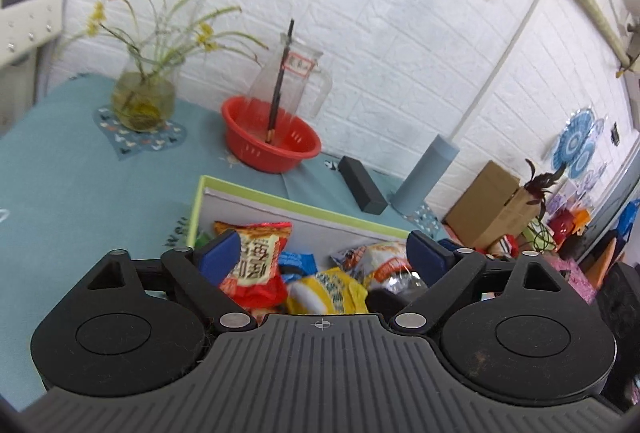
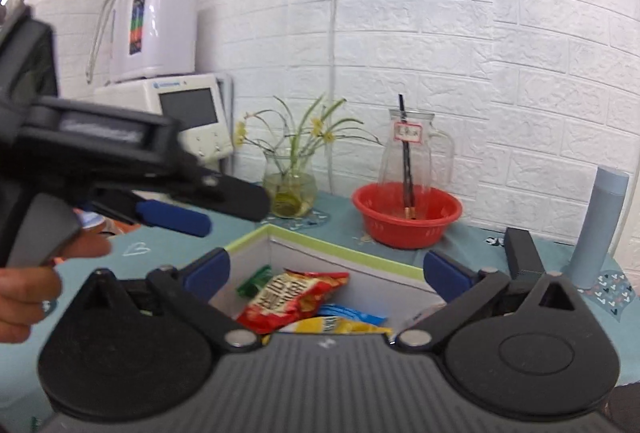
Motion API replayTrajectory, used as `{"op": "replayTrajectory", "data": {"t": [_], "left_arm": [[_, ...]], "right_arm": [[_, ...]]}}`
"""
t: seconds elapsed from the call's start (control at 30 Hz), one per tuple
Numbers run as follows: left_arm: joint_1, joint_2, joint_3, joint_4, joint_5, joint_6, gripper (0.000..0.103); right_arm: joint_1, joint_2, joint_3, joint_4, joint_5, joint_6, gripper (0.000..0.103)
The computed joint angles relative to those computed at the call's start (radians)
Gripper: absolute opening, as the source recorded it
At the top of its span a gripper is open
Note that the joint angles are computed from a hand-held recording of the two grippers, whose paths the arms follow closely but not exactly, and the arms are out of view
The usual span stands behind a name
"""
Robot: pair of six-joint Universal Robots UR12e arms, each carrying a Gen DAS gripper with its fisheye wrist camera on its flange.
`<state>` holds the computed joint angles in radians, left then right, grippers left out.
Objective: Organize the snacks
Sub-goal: 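Move the left gripper back to the round green-wrapped biscuit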
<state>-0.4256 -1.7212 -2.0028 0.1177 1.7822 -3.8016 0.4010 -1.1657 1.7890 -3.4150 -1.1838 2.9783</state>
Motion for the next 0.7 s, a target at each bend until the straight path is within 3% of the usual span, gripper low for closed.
{"op": "replayTrajectory", "data": {"t": [0.13, 0.3, 0.4, 0.5, 0.6, 0.7], "left_arm": [[-0.056, 0.076, -0.088, 0.002, 0.102, -0.029, 0.083], [-0.129, 0.133, -0.192, -0.029, 0.191, -0.168, 0.085], [-0.145, 0.146, -0.247, -0.038, 0.138, -0.262, 0.083], [-0.13, 0.149, -0.274, -0.063, 0.049, -0.288, 0.078], [-0.113, 0.15, -0.282, -0.084, -0.004, -0.286, 0.071], [-0.099, 0.147, -0.284, -0.097, -0.054, -0.258, 0.061]], "right_arm": [[0.005, -0.05, 0.054, 0.064, 0.026, -0.03, 0.103], [0.006, -0.132, 0.164, 0.163, 0.08, -0.086, 0.103], [0.013, -0.169, 0.233, 0.207, 0.11, -0.092, 0.103], [0.036, -0.185, 0.282, 0.237, 0.136, -0.122, 0.103], [0.079, -0.195, 0.308, 0.264, 0.103, -0.167, 0.103], [0.101, -0.202, 0.329, 0.274, 0.123, -0.162, 0.103]]}}
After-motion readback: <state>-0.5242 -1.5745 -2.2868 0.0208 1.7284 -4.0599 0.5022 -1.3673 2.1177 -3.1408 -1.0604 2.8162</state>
